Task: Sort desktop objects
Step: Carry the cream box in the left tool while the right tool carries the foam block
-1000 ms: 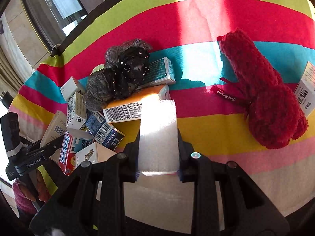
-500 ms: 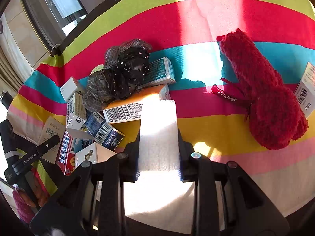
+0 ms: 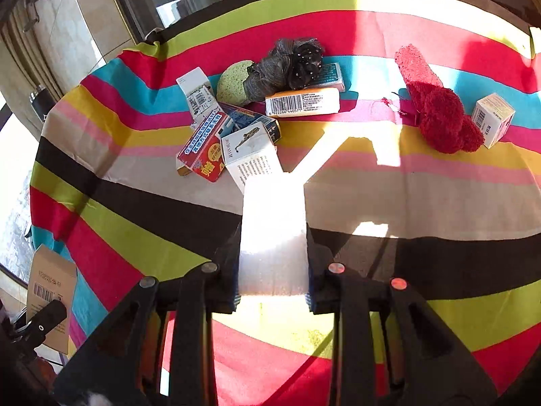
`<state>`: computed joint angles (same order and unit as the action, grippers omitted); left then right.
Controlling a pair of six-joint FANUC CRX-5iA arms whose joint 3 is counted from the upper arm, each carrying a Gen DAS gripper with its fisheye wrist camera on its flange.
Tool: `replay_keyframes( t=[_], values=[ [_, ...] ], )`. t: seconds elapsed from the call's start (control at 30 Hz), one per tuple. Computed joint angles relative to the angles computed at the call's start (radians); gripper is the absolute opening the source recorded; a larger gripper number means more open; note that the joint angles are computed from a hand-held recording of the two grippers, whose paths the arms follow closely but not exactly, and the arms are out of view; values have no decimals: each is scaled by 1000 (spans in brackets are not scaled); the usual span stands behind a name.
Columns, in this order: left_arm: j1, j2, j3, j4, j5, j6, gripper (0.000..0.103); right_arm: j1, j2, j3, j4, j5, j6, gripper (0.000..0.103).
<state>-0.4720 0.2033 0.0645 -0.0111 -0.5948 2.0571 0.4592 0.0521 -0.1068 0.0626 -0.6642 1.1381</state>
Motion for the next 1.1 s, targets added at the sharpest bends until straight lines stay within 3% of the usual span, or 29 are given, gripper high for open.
replay_keyframes(
  t=[0.27,0.43,0.6,0.8,0.97,1.1],
  values=[
    [-3,-187,-259,40,67,59,52,203,-223,-286,163,63,-131,31],
    [19,-319,-375,11,97,158,52,274,-245,-294,155,59,-129,31],
    [41,-473,-420,-195,23,445,52,385,-246,-272,158,48,-48,31],
    [27,-614,-435,-452,-166,740,53,469,-141,-134,18,-11,196,31],
    [76,-694,-476,-510,-266,814,53,536,-48,-11,-72,-73,408,31],
    [167,-742,-527,-458,-278,764,53,579,39,96,-122,-141,525,31]
  ],
)
